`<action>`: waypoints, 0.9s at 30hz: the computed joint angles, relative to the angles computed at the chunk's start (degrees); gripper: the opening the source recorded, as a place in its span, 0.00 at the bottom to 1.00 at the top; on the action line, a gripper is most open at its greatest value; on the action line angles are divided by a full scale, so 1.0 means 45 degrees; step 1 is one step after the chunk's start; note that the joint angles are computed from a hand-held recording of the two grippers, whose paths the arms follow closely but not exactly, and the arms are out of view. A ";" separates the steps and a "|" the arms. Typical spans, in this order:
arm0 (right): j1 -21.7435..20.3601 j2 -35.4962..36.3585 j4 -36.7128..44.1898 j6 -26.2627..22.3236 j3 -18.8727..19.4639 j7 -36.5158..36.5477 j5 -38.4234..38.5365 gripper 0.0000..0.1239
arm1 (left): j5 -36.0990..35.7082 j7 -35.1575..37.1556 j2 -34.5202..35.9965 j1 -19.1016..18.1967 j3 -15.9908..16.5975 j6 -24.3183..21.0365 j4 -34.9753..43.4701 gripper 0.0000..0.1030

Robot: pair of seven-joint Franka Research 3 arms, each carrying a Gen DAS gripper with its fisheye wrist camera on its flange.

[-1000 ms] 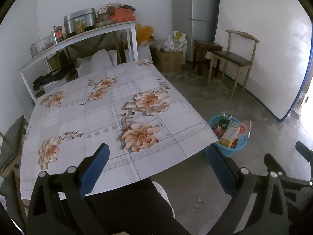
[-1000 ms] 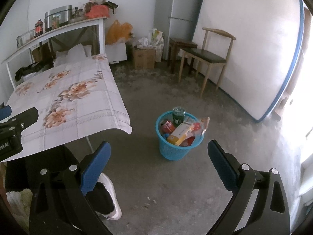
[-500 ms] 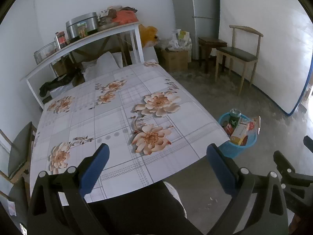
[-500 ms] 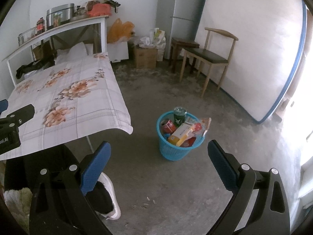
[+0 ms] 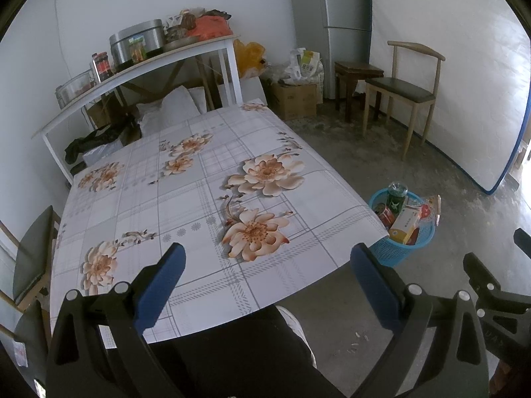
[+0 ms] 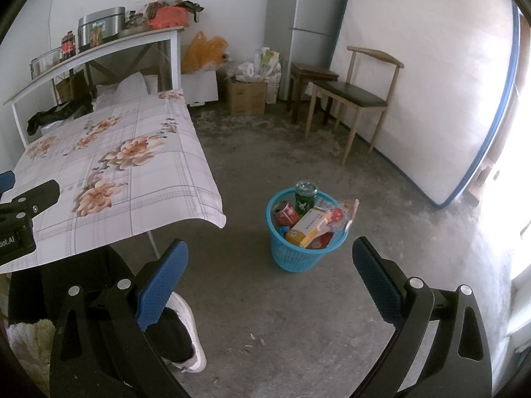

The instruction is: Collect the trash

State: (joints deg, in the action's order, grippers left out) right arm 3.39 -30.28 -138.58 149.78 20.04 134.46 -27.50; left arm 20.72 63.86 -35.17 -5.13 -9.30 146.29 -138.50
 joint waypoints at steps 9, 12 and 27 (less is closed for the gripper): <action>0.0035 0.0008 0.0008 -0.0007 -0.0044 -0.0021 -0.0001 0.77 | 0.0080 -0.0090 0.0022 0.0065 -0.0040 0.0096 -0.0056 0.95; 0.0019 0.0011 0.0002 0.0015 -0.0028 0.0001 -0.0027 0.77 | 0.0111 -0.0124 0.0002 0.0083 -0.0061 0.0111 -0.0070 0.95; 0.0027 0.0016 0.0007 0.0005 -0.0030 0.0013 -0.0012 0.77 | 0.0117 -0.0120 -0.0008 0.0077 -0.0059 0.0078 -0.0068 0.95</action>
